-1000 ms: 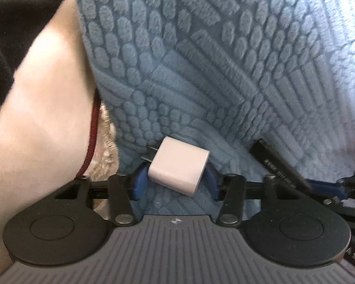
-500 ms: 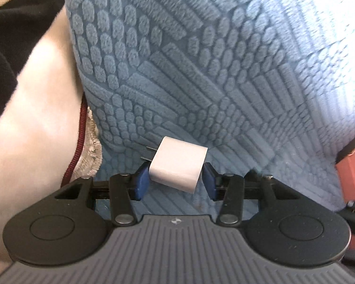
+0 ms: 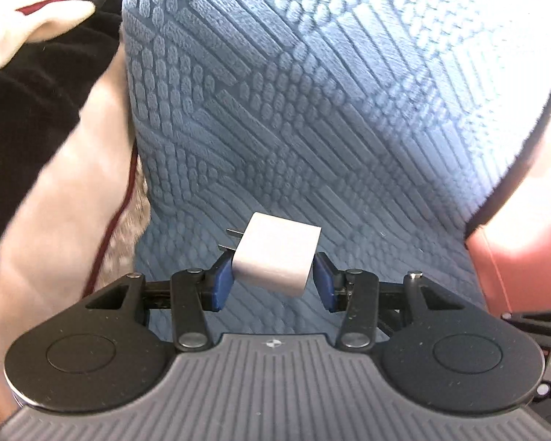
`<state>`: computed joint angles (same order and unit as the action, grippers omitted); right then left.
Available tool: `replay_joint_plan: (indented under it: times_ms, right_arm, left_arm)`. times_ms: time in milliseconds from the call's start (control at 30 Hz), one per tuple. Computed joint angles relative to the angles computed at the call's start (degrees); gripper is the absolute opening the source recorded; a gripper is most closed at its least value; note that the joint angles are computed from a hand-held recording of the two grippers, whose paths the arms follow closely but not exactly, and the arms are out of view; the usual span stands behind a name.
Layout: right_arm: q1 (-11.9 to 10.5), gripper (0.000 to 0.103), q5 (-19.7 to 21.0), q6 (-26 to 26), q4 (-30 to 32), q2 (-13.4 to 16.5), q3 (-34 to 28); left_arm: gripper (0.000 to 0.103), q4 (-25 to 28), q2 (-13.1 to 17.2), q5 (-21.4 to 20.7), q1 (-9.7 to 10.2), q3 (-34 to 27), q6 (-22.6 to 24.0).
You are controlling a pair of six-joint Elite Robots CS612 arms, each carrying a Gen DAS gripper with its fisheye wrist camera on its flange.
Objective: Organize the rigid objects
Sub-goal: 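Lift the charger with the left tool while the right tool lifts the USB stick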
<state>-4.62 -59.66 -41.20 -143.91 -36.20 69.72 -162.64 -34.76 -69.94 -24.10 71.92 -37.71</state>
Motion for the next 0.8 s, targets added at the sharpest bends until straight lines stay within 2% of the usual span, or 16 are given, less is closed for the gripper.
replay_joint_plan:
  times_ms: [67,167,200,333,467,600,800]
  right_arm:
    - [-0.2,0.013,0.1,0.6,-2.0,-0.8,1.7]
    - [-0.7,0.013,0.1,1.5,-4.6,-2.2,4.6]
    - [-0.9,0.013,0.3,1.8,-4.9,-2.6,5.3]
    - [-1.4,0.013,-1.0,0.8,-8.0,-4.2,8.7]
    - [-2.5,0.013,0.7,3.6,-4.8,-5.3,9.8]
    - [-3.1,0.013,0.6,3.8,-6.9,-6.7,12.3]
    - [-3.4,0.013,-0.2,-0.3,-11.3,-8.9,16.9]
  left_arm:
    - [0.052,0.0,-0.3,-0.4,-0.3,0.2,-0.3]
    - [0.052,-0.9,-1.4,3.8,-1.62,2.8,0.7]
    - [0.052,-1.4,-1.4,3.9,-1.83,3.1,0.6]
    - [0.052,-3.7,-3.0,2.6,-2.47,6.9,-2.0]
    - [0.052,-5.5,-4.9,2.6,-3.22,10.7,-2.5]
    - [0.052,-6.9,-6.2,3.9,-4.26,13.5,-3.7]
    - [0.052,-9.2,-7.5,2.0,-5.25,16.5,-7.1]
